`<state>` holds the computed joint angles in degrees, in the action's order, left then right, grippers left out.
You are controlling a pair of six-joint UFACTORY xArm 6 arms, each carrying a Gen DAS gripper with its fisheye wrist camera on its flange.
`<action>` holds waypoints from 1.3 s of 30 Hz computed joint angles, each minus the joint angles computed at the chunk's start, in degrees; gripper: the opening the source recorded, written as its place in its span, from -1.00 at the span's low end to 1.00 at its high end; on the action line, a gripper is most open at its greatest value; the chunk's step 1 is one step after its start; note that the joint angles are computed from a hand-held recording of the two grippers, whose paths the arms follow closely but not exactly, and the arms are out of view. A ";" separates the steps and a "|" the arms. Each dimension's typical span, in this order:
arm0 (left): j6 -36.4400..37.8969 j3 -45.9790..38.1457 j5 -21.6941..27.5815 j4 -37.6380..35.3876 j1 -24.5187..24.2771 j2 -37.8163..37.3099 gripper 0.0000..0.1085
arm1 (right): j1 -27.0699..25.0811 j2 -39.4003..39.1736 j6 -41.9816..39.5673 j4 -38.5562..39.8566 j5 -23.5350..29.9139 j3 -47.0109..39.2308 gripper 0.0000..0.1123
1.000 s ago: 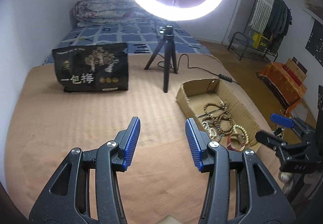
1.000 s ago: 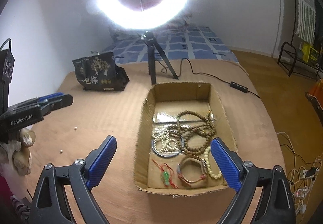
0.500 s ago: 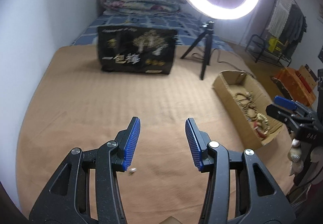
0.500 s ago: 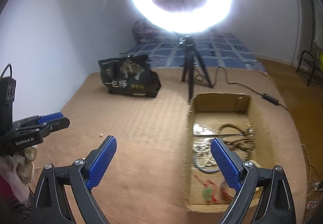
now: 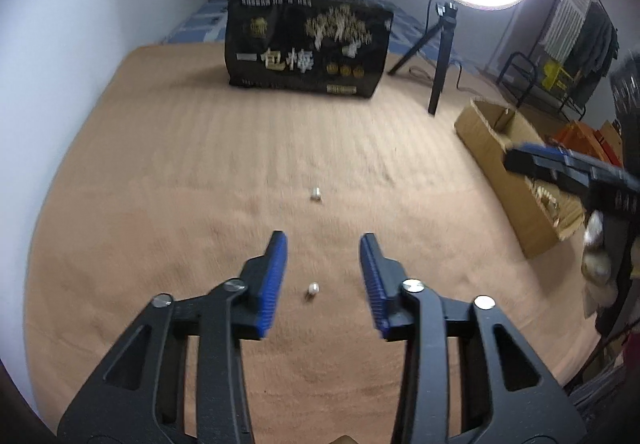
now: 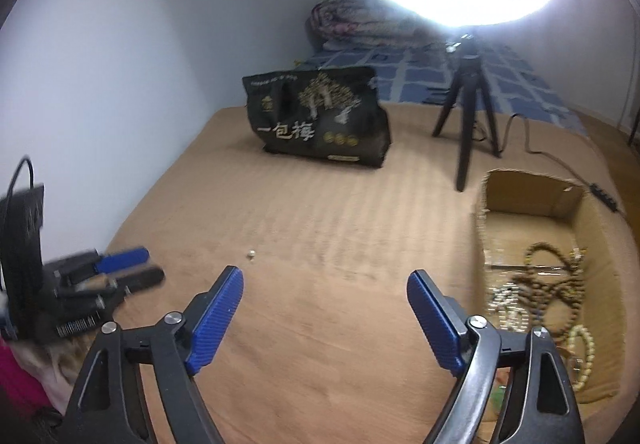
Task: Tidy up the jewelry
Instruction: 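Grasp one pearl stud with the left tool while the right tool grasps the other stud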
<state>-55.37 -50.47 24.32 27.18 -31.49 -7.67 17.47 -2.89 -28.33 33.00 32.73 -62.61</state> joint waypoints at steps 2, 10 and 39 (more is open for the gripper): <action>0.58 1.10 -0.94 -0.94 -0.05 0.27 -0.33 | 0.66 1.94 0.36 0.54 1.17 -1.69 0.41; 2.07 4.17 -3.94 -3.62 0.15 1.23 -0.44 | 3.37 9.04 1.02 1.97 4.51 -7.62 0.12; 4.10 5.21 -12.98 -5.84 2.47 7.20 -0.60 | 9.62 29.31 8.05 -0.75 6.22 -24.24 -0.47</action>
<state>-51.27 -45.27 11.34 21.34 -29.01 -0.48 27.09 26.42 -20.28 32.25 38.96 -86.84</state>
